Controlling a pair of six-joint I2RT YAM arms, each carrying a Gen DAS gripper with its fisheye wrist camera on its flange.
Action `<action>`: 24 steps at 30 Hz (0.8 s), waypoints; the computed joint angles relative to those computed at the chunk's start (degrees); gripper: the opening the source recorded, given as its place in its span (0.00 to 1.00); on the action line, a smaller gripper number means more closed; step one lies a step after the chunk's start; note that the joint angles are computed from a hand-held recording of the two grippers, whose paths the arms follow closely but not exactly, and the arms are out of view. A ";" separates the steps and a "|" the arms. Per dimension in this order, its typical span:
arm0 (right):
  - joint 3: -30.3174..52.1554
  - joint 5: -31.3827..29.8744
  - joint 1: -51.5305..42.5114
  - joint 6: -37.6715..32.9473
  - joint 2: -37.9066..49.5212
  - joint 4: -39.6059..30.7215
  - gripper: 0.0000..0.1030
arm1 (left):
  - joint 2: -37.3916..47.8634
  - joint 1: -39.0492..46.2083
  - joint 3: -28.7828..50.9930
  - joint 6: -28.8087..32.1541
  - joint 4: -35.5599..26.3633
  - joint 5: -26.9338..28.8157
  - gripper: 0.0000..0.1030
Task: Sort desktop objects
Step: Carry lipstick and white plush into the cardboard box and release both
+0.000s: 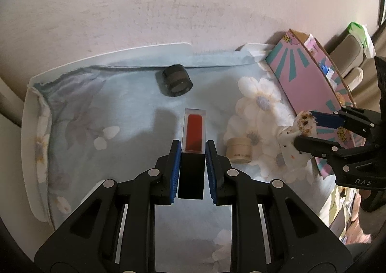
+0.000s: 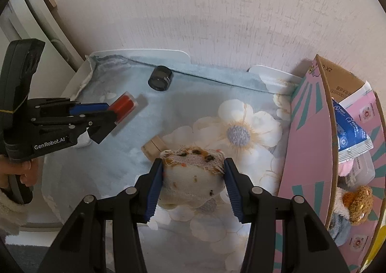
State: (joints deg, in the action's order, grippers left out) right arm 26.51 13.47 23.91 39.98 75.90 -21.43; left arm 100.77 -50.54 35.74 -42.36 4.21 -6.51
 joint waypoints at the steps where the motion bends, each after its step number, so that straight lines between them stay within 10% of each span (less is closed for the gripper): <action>1: 0.17 0.09 -0.02 -0.09 -0.53 -0.34 0.44 | -0.67 0.01 0.08 0.02 -0.66 0.05 0.18; 24: 7.33 2.90 -1.87 1.35 -19.08 -20.46 0.44 | -8.15 -2.67 15.03 1.22 -16.31 -2.60 0.18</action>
